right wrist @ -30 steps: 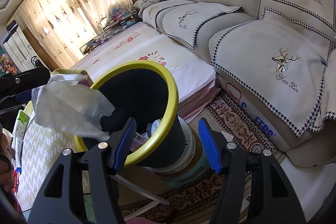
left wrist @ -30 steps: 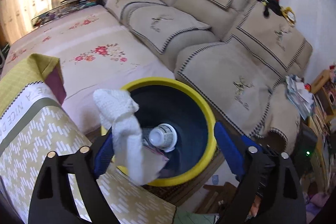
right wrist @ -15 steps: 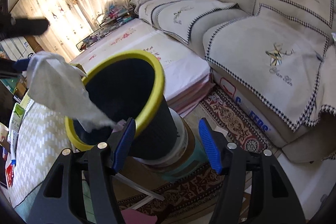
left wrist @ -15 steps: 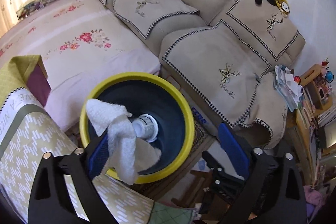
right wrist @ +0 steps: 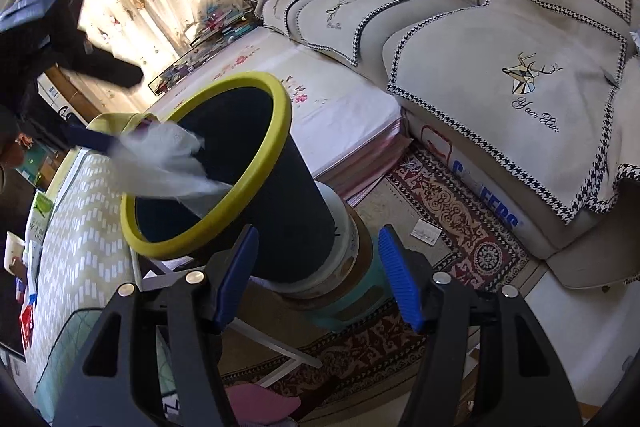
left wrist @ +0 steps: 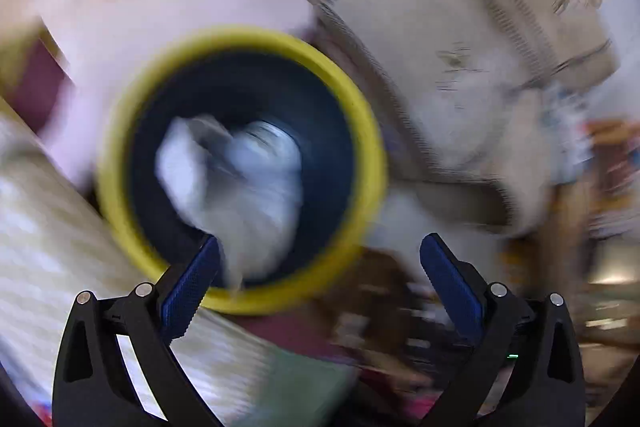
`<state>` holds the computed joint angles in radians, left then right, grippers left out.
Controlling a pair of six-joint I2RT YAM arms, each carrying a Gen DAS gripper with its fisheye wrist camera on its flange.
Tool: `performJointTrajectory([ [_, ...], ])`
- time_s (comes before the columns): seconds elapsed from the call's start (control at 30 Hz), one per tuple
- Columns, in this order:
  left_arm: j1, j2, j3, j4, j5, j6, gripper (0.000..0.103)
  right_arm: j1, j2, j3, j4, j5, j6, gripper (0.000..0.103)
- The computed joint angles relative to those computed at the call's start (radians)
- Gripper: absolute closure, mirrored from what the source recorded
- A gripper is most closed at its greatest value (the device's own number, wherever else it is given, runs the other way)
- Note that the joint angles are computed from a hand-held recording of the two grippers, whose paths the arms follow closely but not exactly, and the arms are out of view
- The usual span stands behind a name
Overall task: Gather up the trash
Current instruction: 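Carry the tissue over the bin and open the left gripper, then grasp the blue-capped white tube with the right gripper and lift it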
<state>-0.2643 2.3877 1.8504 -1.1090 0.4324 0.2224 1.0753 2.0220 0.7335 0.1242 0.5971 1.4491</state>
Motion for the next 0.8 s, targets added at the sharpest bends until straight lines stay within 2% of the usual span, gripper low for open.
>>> performJointTrajectory([
  [0.03,0.007,-0.006,-0.008,0.004,0.023,0.001,0.005,0.003,0.003,0.000,0.005,-0.002,0.002,0.043],
  [0.1,0.002,-0.007,-0.013,0.002,-0.014,-0.001,0.005,0.006,0.008,0.002,0.014,-0.006,-0.001,0.044],
  [0.17,0.024,-0.027,-0.028,-0.003,0.040,-0.008,0.005,0.017,0.007,0.006,0.006,0.005,0.006,0.043],
  [0.23,0.041,-0.131,-0.144,0.104,0.054,-0.029,0.005,0.025,0.006,0.006,0.001,0.011,0.014,0.043],
  [0.27,0.053,-0.222,-0.237,0.194,0.052,-0.039,0.005,0.025,0.004,0.007,-0.002,0.010,0.013,0.043],
  [0.37,0.116,-0.462,-0.459,0.375,0.070,-0.046,0.005,0.026,0.013,0.027,-0.016,0.003,0.002,0.043],
  [0.43,0.165,-0.579,-0.558,0.451,0.091,-0.065,0.005,0.027,0.022,0.045,-0.022,-0.004,-0.011,0.043],
  [0.53,0.316,-0.800,-0.744,0.534,0.140,-0.048,0.005,0.031,0.029,0.080,-0.047,-0.008,-0.034,0.043],
  [0.63,0.517,-0.948,-0.841,0.512,0.234,0.025,0.005,0.038,0.034,0.126,-0.084,-0.001,-0.063,0.043],
  [0.73,0.834,-1.064,-0.932,0.508,0.351,0.129,0.005,0.048,0.046,0.225,-0.144,0.005,-0.136,0.040],
  [0.8,1.026,-1.084,-0.964,0.514,0.407,0.202,0.005,0.058,0.066,0.304,-0.180,0.006,-0.194,0.039],
])
